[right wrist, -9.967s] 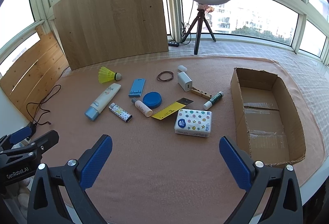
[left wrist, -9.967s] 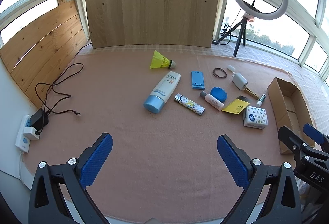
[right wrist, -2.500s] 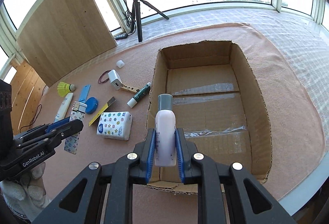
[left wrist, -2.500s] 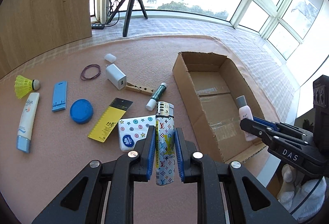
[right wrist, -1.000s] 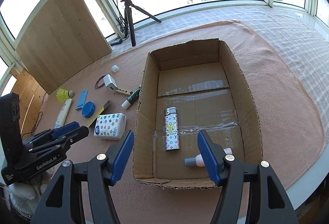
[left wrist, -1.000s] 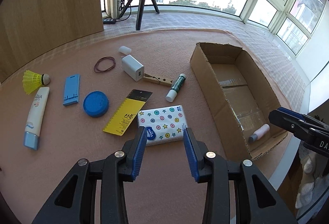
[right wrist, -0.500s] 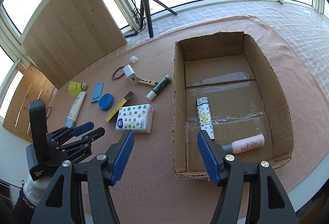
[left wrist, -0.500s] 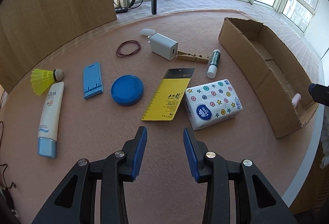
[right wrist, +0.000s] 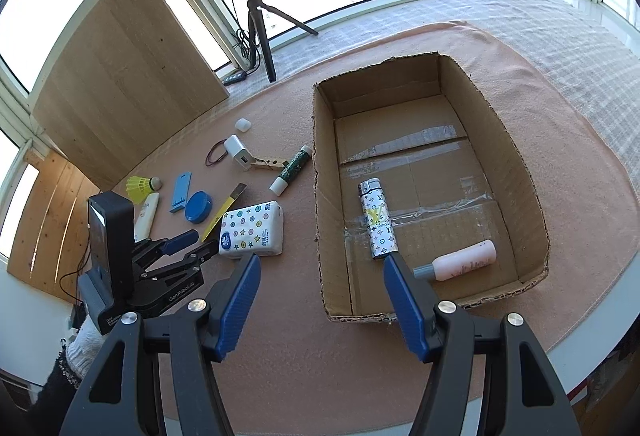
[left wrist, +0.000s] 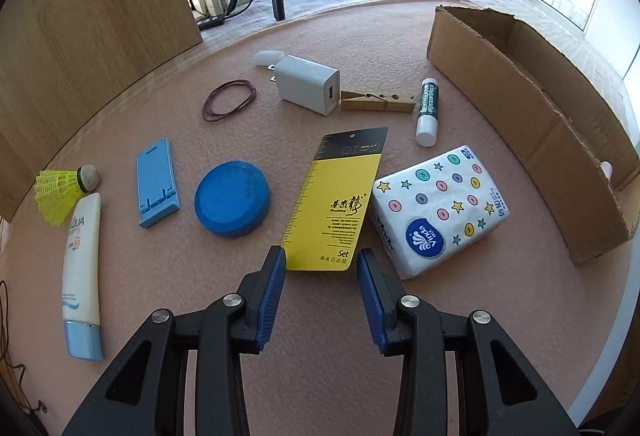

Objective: Organize objects
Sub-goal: 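Pinch the edge of the ruler card with the left gripper and lift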

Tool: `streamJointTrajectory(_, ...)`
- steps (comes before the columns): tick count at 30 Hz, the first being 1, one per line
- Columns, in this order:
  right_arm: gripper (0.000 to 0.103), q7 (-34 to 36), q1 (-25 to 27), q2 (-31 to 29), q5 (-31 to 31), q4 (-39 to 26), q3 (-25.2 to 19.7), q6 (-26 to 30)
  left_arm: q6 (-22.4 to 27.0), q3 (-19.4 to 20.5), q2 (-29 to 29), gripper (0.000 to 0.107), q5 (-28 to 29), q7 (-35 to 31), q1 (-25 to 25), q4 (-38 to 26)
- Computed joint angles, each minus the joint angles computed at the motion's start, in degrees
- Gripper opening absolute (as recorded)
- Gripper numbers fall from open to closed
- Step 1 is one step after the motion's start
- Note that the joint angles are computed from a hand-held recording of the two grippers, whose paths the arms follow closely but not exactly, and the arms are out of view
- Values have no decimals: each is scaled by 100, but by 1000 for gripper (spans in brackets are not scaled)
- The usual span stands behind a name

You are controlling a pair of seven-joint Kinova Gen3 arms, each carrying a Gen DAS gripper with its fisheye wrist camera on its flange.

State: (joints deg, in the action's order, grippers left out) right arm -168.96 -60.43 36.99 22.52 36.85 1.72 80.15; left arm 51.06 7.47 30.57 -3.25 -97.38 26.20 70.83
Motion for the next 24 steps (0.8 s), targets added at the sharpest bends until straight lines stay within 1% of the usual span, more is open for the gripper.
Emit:
streamJointTrajectory(3, 60, -83, 2, -24, -17, 61, -3, -4, -67, 9, 27, 40, 4, -11, 11, -3)
streamJointTrajectory(7, 60, -59, -5, 7, -12, -11, -10, 64, -50, 52, 79, 39, 108, -32, -37, -83)
streamJointTrajectory(8, 60, -39, -4, 20, -12, -43, -9, 88, -68, 60, 82, 33, 144, -41, -61, -87)
streamJointTrajectory(12, 60, 35, 9, 58, -36, -132, -6, 142, -209, 209, 42, 21, 537, -190, -340, -52)
streamJointTrajectory(17, 60, 124, 40, 82, -94, -178, -12, 143, -277, 163, -8, 12, 667, -186, -395, -61)
streamJointTrajectory(24, 60, 196, 68, 88, -147, -177, -5, 107, -446, -24, -84, 0, 499, 213, -313, -25)
